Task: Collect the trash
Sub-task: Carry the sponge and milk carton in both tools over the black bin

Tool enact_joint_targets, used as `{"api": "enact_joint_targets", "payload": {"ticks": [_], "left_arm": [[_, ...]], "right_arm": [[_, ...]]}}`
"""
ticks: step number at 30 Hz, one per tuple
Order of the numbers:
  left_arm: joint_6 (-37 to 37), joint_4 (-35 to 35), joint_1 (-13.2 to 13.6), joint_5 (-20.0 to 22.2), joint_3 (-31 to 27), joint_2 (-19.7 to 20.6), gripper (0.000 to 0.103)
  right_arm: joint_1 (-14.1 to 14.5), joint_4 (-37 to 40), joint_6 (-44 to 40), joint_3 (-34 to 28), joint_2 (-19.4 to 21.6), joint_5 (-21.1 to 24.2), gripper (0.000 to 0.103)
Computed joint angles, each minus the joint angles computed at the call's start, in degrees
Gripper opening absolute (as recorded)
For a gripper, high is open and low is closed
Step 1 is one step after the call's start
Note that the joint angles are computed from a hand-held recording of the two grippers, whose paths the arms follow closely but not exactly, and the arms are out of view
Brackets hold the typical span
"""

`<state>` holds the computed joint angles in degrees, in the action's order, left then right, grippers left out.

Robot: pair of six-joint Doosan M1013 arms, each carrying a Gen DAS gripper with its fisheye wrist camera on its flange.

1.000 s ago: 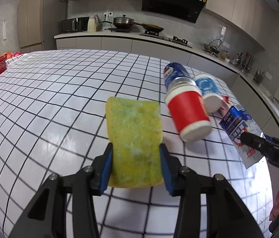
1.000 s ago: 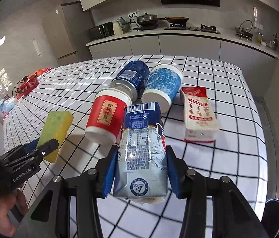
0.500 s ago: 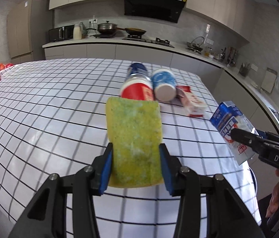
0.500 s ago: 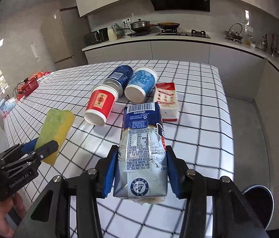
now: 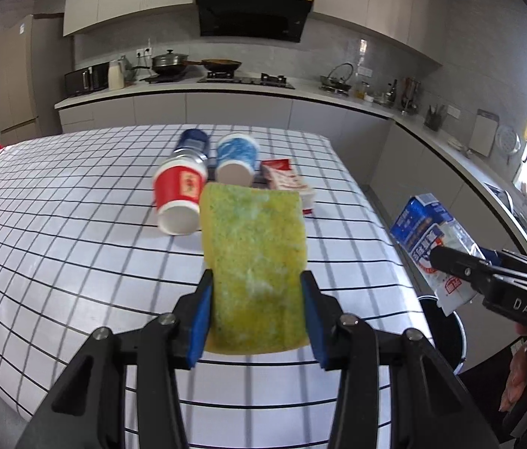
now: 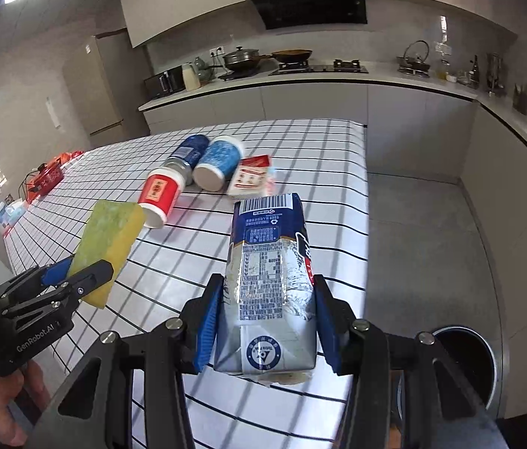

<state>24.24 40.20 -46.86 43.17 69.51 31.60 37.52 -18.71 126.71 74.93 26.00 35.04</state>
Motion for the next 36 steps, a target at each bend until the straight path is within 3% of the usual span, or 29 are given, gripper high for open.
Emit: {"api": "enact_joint_targets", "payload": {"ticks": [10,20,28,36], "left_arm": [[4.0,-2.0,-3.0,0.3,-5.3,2.8,0.045],[12.6,-7.6,-5.9,1.0,-14.2,8.0,0.045],[19.7,-14.1,-7.9,3.8,-23.1,13.8,0.045],[24.0,-19.4,-9.3,7.3,-31.4,19.4,0.045]], "right_arm": [[-2.6,-4.2,4.5,7.5,-6.0,-1.3,0.048],[-6.6,-6.7,7.4,16.5,-12.9,-1.9,0.048],[-10.6,-5.0,4.9,23.5,-17.6,-2.8,0.048],[-15.3,2.4,-3.6,28.1,-19.4,-4.7,0.048]]}}
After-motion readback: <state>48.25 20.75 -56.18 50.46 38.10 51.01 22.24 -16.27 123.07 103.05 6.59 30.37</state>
